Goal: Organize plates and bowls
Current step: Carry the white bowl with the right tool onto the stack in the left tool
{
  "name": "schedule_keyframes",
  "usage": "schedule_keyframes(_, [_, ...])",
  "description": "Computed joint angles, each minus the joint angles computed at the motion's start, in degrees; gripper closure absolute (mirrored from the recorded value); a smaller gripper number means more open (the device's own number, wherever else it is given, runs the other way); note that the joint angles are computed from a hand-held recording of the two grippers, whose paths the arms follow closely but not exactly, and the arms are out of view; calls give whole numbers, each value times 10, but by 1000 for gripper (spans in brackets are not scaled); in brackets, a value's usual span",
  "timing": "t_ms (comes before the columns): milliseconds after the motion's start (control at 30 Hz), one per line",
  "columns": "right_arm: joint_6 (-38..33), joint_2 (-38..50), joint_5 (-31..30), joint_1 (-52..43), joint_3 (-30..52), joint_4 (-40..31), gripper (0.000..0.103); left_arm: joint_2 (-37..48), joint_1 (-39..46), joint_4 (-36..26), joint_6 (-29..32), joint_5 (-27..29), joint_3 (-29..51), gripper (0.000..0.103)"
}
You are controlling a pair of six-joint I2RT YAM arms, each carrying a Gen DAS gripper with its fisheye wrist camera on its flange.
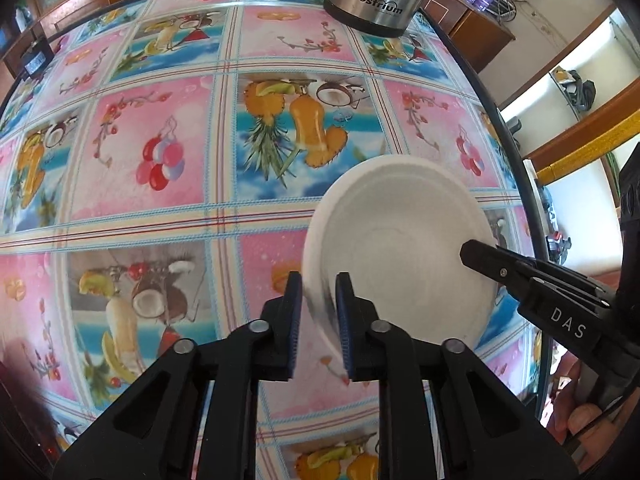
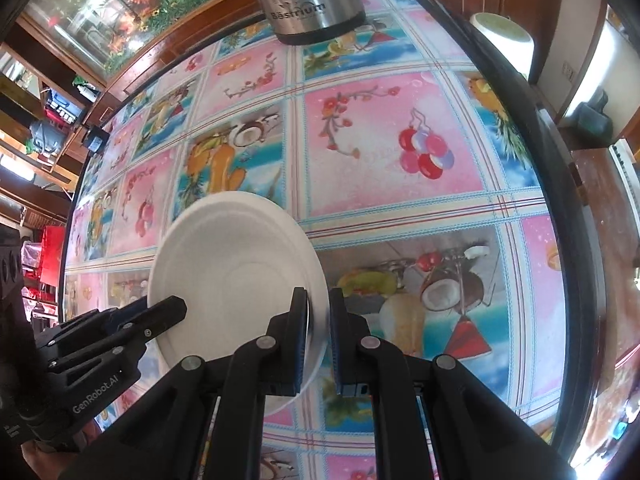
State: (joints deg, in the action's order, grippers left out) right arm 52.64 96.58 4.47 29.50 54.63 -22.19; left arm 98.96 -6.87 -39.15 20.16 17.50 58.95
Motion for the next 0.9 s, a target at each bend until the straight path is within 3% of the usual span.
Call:
schedule_keyframes(467, [-2,64,16,80,113,-60,94,-45,139,-51,80,9,0,91])
schedule_keyframes(900, [-36,194,40,177,368,-162,94,-69,358,-119,204,34,72,90])
